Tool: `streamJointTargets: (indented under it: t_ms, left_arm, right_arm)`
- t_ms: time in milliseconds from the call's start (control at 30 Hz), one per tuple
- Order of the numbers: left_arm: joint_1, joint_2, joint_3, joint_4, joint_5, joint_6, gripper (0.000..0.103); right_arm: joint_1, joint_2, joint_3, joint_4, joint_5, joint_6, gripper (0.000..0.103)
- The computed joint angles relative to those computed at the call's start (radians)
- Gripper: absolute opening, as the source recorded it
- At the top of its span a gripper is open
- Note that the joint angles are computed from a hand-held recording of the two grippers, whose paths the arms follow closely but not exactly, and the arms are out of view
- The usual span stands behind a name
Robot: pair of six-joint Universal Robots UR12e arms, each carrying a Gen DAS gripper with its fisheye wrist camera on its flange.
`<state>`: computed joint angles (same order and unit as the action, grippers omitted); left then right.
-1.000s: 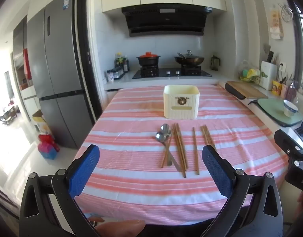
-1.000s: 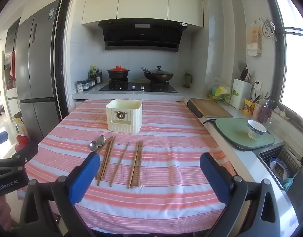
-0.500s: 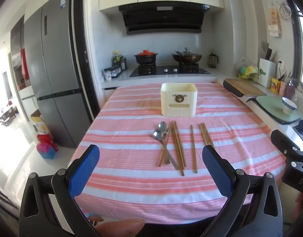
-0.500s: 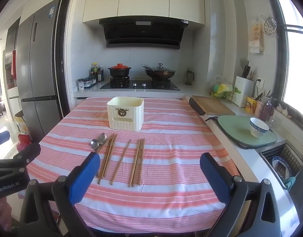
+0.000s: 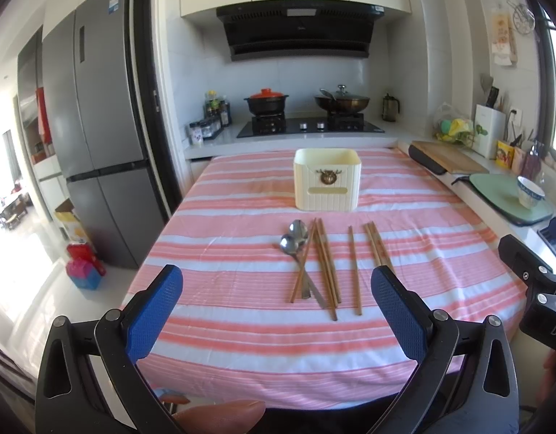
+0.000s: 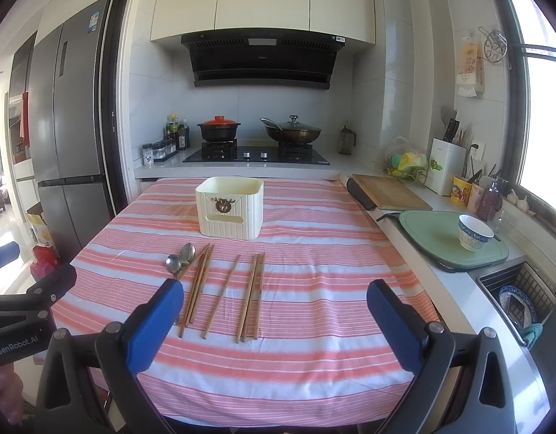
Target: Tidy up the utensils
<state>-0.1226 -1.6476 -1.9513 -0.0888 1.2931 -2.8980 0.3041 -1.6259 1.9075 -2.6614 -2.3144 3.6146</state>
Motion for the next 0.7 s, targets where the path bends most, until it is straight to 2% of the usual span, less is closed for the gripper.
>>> streamJointTargets:
  t_ms: [700]
  left_arm:
    - [0.002,-0.005,-0.002,-0.004,-0.004,0.002,0.103]
  right_arm:
    - [-0.004,-0.001,-0.002,0.016,0.012,-0.003,0.103]
